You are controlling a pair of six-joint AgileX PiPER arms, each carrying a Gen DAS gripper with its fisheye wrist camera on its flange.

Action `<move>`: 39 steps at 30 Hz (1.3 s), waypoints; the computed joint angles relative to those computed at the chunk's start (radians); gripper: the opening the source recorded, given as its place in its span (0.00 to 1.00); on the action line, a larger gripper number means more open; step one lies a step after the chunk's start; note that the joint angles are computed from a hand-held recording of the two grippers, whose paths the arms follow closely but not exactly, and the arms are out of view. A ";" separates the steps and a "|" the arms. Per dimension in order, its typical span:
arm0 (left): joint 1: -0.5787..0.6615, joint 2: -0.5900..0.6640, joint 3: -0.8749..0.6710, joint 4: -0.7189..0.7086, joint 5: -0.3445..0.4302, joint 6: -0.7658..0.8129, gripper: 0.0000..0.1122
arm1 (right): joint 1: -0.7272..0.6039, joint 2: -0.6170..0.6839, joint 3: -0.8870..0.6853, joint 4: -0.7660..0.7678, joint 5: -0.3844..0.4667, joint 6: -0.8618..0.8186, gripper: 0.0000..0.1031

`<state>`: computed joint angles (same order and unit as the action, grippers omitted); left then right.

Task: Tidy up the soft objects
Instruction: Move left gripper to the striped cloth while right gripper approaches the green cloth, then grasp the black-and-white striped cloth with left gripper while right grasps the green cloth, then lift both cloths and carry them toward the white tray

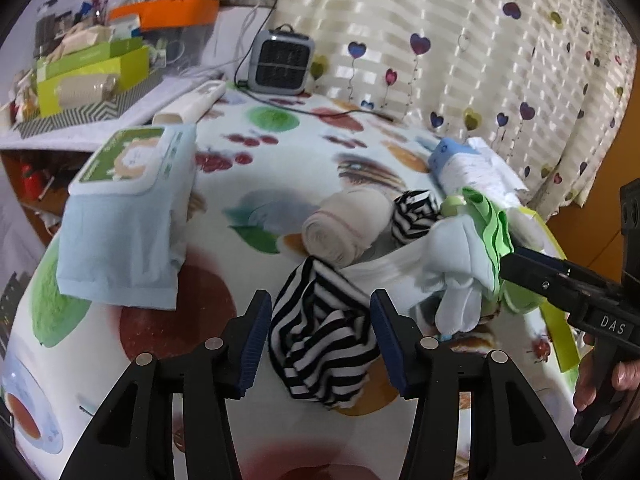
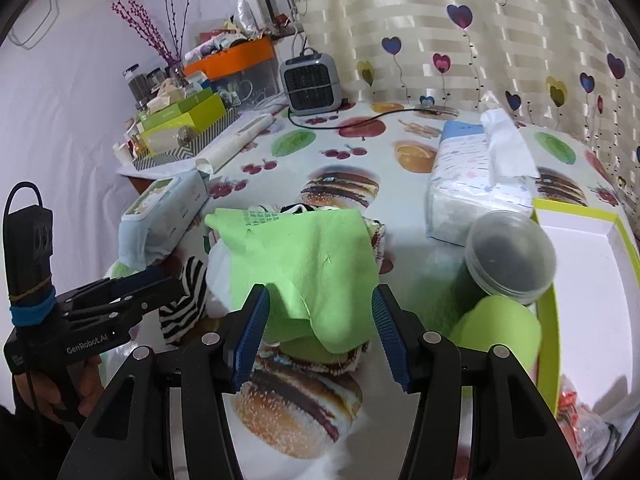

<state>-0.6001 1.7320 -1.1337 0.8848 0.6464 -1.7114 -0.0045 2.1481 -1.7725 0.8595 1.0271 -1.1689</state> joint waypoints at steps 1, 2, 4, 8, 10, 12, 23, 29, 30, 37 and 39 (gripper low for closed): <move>0.008 0.003 0.004 -0.010 -0.013 0.008 0.45 | 0.009 0.011 -0.015 -0.010 0.003 0.011 0.53; 0.015 0.008 0.002 -0.023 -0.024 0.020 0.45 | 0.014 0.019 -0.026 -0.016 0.007 0.020 0.53; 0.024 0.014 0.008 -0.035 -0.048 0.026 0.45 | 0.024 0.037 -0.053 -0.034 0.011 0.050 0.53; 0.033 0.024 0.018 -0.043 -0.079 0.028 0.45 | 0.028 0.061 -0.091 -0.052 0.033 0.094 0.51; 0.036 0.027 0.022 -0.046 -0.090 0.027 0.45 | 0.027 0.062 -0.091 -0.048 0.031 0.088 0.27; 0.035 0.029 0.026 -0.039 -0.091 0.019 0.42 | 0.026 0.060 -0.086 -0.047 0.029 0.083 0.16; 0.011 0.001 0.033 0.005 -0.031 -0.031 0.12 | 0.003 -0.012 -0.001 0.029 0.003 -0.014 0.06; -0.021 -0.026 0.031 0.039 0.016 -0.069 0.12 | -0.020 -0.051 0.041 0.070 0.000 -0.056 0.04; -0.026 -0.030 0.031 0.043 0.020 -0.072 0.12 | -0.023 -0.057 0.048 0.075 0.000 -0.062 0.04; -0.035 -0.034 0.038 0.045 0.005 -0.080 0.12 | -0.006 -0.029 0.018 0.008 -0.044 0.014 0.23; -0.031 -0.033 0.037 0.039 0.000 -0.073 0.12 | -0.005 0.005 -0.023 -0.005 -0.024 0.043 0.48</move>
